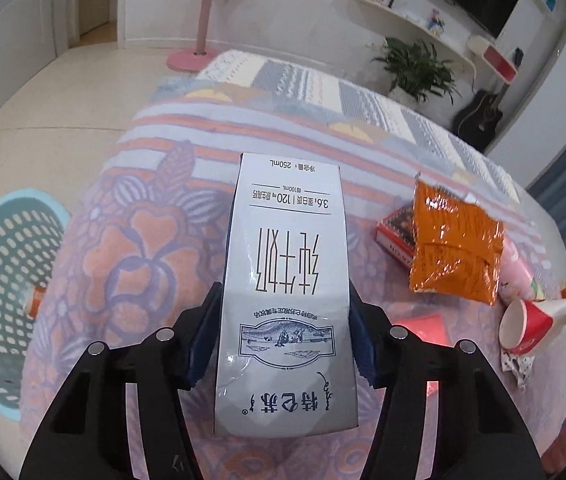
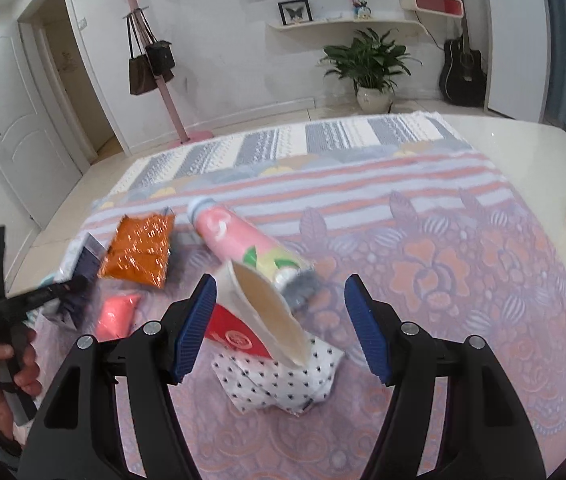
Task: Collect trash
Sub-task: 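Grasp the pink packet with the right gripper, then carry the carton and pink packet over the teal basket and release both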
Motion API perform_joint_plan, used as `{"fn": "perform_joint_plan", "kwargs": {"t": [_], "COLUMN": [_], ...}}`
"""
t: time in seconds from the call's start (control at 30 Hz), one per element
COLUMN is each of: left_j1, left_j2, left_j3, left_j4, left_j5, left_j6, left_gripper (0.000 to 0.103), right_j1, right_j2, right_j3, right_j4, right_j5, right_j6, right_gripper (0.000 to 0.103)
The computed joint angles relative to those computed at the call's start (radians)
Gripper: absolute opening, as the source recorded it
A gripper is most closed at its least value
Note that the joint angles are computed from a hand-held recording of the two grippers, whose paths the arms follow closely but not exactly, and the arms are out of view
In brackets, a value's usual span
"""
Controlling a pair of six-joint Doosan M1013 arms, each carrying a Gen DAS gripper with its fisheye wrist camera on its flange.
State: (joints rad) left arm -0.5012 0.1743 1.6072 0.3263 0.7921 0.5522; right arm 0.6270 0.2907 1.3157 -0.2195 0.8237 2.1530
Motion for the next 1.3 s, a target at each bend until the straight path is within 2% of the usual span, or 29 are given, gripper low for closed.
{"fn": "perform_joint_plan", "kwargs": {"t": [0.13, 0.3, 0.4, 0.5, 0.63, 0.73, 0.83, 0.87, 0.9, 0.97, 1.17, 1.3], "left_j1": [-0.009, -0.008, -0.004, 0.002, 0.012, 0.019, 0.029, 0.032, 0.034, 0.039, 0.066, 0.098], "left_j2": [-0.029, -0.057, -0.073, -0.089, -0.115, -0.132, -0.148, -0.155, -0.16, -0.171, -0.216, -0.268], "left_j3": [0.025, 0.048, 0.061, 0.076, 0.102, 0.123, 0.14, 0.147, 0.152, 0.161, 0.204, 0.245], "left_j4": [0.048, 0.063, 0.07, 0.076, 0.084, 0.089, 0.093, 0.096, 0.099, 0.107, 0.134, 0.172], "left_j5": [-0.033, -0.041, -0.045, -0.047, -0.048, -0.049, -0.047, -0.048, -0.048, -0.047, -0.042, -0.042], "left_j6": [-0.042, -0.057, -0.061, -0.064, -0.075, -0.082, -0.09, -0.096, -0.1, -0.11, -0.153, -0.223], "left_gripper": [0.055, 0.055, 0.055, 0.055, 0.055, 0.055, 0.055, 0.055, 0.055, 0.055, 0.055, 0.055], "right_j1": [0.018, 0.075, 0.112, 0.128, 0.134, 0.136, 0.139, 0.14, 0.142, 0.147, 0.175, 0.207], "right_j2": [-0.003, 0.04, 0.093, 0.137, 0.179, 0.213, 0.223, 0.226, 0.228, 0.233, 0.242, 0.265], "right_j3": [0.011, -0.034, -0.092, -0.135, -0.174, -0.217, -0.221, -0.223, -0.226, -0.233, -0.261, -0.325], "right_j4": [0.064, 0.149, 0.166, 0.181, 0.2, 0.196, 0.181, 0.174, 0.162, 0.147, 0.142, 0.147], "right_j5": [-0.038, -0.057, -0.018, 0.016, 0.061, 0.136, 0.146, 0.147, 0.148, 0.151, 0.143, 0.138], "right_j6": [-0.081, -0.22, -0.264, -0.277, -0.265, -0.254, -0.234, -0.225, -0.219, -0.223, -0.257, -0.318], "right_gripper": [0.063, 0.063, 0.063, 0.063, 0.063, 0.063, 0.063, 0.059, 0.049, 0.036, 0.035, 0.035]}}
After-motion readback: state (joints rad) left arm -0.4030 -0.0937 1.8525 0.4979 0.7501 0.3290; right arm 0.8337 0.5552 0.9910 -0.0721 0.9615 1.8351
